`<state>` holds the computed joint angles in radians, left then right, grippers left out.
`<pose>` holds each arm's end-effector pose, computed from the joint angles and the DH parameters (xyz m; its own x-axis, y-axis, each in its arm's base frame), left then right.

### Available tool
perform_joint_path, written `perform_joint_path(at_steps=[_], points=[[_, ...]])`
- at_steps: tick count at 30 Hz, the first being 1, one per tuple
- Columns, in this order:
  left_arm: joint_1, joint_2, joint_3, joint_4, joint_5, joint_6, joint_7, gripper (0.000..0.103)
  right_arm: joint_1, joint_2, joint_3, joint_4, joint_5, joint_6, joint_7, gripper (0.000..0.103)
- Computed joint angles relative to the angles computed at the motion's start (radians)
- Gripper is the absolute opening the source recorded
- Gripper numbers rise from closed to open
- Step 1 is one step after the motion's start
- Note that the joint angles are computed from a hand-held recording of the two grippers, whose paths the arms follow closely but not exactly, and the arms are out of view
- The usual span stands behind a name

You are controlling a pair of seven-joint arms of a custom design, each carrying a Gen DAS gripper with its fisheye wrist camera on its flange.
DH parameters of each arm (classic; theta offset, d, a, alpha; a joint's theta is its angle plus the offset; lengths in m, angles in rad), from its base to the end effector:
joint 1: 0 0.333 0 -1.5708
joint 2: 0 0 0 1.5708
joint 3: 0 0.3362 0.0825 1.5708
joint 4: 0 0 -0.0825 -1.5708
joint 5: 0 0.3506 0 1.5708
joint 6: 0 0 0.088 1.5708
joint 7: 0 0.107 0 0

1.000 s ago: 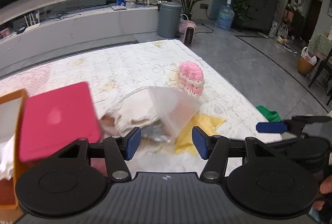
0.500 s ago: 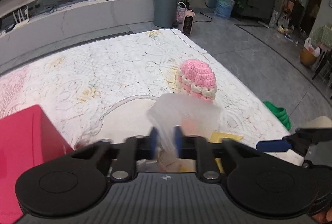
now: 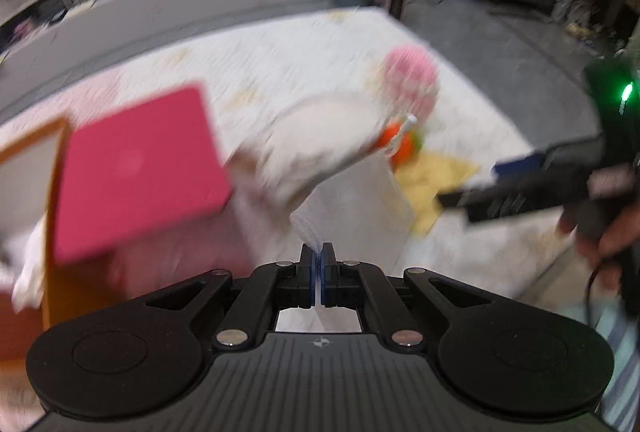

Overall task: Organize soft objects
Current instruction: 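Move both tools back toward the white bag and yellow cloth, then grasp the white mesh bag with the left gripper while the right gripper grasps the yellow cloth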

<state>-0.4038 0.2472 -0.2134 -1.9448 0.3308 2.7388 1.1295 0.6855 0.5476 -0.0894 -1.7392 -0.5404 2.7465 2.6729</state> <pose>0.5078 -0.3632 0.4583 -0.4151 -0.9096 0.0179 -0.7679 0.3398 -0.5431 0.5510 0.4104 0.3483 -0.0002 -0.9955 -0.0952 -0.8477 0.0507 -0.5281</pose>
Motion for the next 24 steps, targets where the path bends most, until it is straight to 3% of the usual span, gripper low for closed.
perform_joint_path(at_steps=[3,6,7,8,10,13,16,22,24], points=[[0.005,-0.007,0.002,-0.032,0.002,-0.031,-0.001,0.003,-0.006,-0.01,0.009,-0.02,0.009,0.021,-0.006,0.085],[0.013,0.006,-0.005,-0.039,0.007,-0.003,0.055,0.015,-0.007,-0.009,0.013,-0.02,0.019,0.014,-0.02,0.085],[0.011,0.011,-0.002,-0.03,0.025,-0.005,0.076,0.024,-0.005,-0.011,0.013,-0.021,0.02,0.009,-0.022,0.085],[0.012,0.014,-0.003,-0.028,0.031,0.003,0.101,0.043,-0.004,-0.014,0.013,-0.024,0.02,0.007,-0.024,0.085],[0.032,0.021,-0.027,-0.016,0.0,0.012,0.195,0.069,-0.009,-0.021,0.018,-0.034,0.024,0.01,-0.034,0.085],[0.052,0.045,-0.063,0.025,-0.064,-0.015,0.357,0.076,-0.027,-0.023,0.037,-0.039,0.045,0.016,-0.072,0.086],[0.024,0.085,-0.056,0.076,-0.058,-0.062,0.442,0.08,-0.041,-0.01,0.056,-0.017,0.067,0.001,-0.134,0.089],[-0.04,0.207,-0.025,0.276,-0.031,-0.286,0.535,0.08,-0.095,0.05,0.121,0.071,0.16,-0.051,-0.376,0.097],[-0.027,0.25,-0.044,0.35,-0.09,-0.378,0.59,0.08,-0.096,0.075,0.121,0.117,0.176,-0.097,-0.452,0.1]])
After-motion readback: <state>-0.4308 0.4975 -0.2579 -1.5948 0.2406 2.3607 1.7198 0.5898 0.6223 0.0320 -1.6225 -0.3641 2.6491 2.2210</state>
